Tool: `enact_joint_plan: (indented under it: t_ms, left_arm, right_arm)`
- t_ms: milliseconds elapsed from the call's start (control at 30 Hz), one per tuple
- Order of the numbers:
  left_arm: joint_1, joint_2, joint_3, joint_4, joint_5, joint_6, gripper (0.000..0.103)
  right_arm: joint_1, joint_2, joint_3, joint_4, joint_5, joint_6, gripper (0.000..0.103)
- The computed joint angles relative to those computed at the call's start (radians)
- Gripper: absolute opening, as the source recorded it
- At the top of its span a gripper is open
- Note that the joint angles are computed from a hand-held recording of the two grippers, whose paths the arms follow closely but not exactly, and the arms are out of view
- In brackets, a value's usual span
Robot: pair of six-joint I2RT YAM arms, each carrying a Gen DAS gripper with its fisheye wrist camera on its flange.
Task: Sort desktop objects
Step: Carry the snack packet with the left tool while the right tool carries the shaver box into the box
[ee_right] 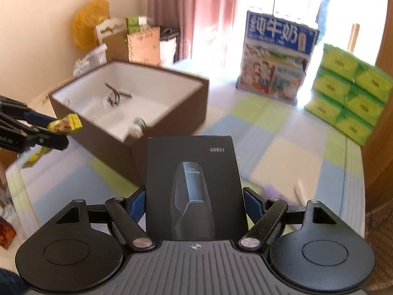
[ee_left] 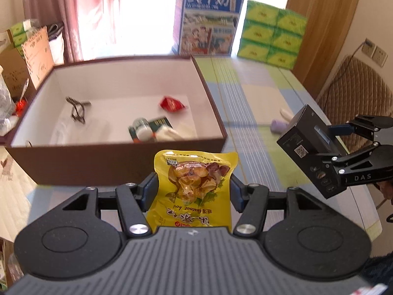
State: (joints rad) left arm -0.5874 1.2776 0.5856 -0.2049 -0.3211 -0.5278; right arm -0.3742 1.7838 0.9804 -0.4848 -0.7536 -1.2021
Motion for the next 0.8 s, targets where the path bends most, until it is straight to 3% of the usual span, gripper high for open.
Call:
enact_joint_plan:
  t_ms: [200, 400, 600, 800]
  left_arm:
    - [0.137, -0.088, 0.003, -0.021, 0.041, 0.115, 0.055]
    - [0.314, -0.093, 0.039, 0.014, 0.129, 0.254, 0.055]
    - [0.478, 0.034, 0.147, 0.049, 0.24, 0.373, 0.055]
    - [0.584, 0.223, 0.286, 0.068, 0.327, 0.438, 0.055]
  right_arm:
    - [0.136, -0.081, -0.024, 0.038, -0.023, 0.164, 0.076]
    - [0.331, -0.114, -0.047, 0.169, 0.014, 0.381, 0.076]
    - [0.51, -0.043, 0.007, 0.314, 0.143, 0.607, 0.076]
    - [0.622, 0.085, 0.116, 0.375, 0.273, 0.765, 0.076]
